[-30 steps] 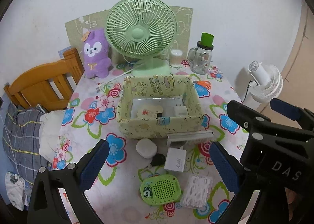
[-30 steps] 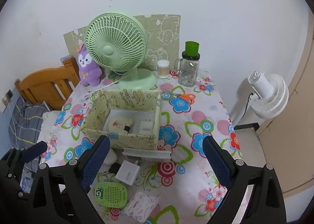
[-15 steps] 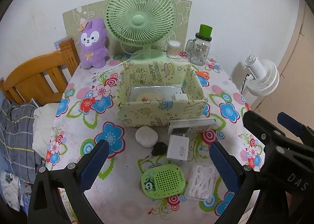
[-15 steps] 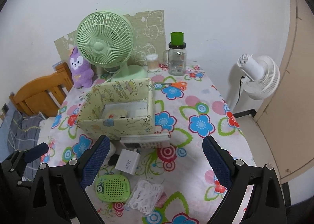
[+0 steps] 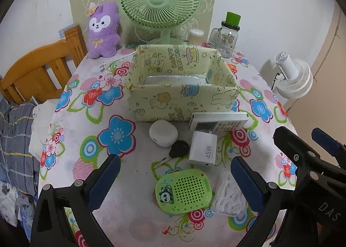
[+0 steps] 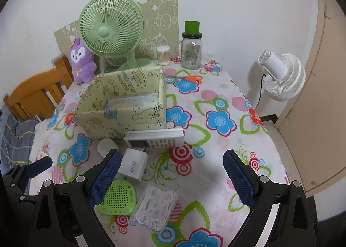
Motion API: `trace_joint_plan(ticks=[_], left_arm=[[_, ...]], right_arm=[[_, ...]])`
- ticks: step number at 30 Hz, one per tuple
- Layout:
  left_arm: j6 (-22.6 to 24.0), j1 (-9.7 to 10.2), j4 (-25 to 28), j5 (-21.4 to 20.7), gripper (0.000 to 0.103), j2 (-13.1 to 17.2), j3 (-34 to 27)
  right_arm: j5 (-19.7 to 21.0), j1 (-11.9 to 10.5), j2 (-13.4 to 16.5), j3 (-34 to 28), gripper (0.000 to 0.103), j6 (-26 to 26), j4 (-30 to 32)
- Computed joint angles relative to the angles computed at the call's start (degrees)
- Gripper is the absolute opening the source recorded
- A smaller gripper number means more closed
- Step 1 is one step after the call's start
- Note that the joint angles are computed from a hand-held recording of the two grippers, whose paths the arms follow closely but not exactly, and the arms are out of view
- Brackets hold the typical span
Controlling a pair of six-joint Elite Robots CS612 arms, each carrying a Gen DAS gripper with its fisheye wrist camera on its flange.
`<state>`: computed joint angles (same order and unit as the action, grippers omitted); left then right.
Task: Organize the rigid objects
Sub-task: 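Lower the right gripper onto the larger white wall charger and close it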
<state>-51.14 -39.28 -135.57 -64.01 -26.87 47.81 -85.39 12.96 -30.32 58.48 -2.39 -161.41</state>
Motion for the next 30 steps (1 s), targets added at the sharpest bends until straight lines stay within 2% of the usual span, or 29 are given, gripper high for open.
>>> trace_joint_plan(ticks=[10,19,30], left_arm=[[2.32,0.87,-0.19,-0.93,0.103,2.01,-1.42],[6.64,1.89,0.54,-1.51,0.103,3.99,-3.20],[9.86,3.15,-0.05,-4.68,0.103,5.84,-4.41]], right_arm=[[-0.21,0.51,2.79,-3.35,0.097,-0.42,2.30],[1.13,1.30,6.09,-8.07,0.097,-1.98,5.28],[1.52,1.82,10.43,-14.05,0.097,-0.70,9.35]])
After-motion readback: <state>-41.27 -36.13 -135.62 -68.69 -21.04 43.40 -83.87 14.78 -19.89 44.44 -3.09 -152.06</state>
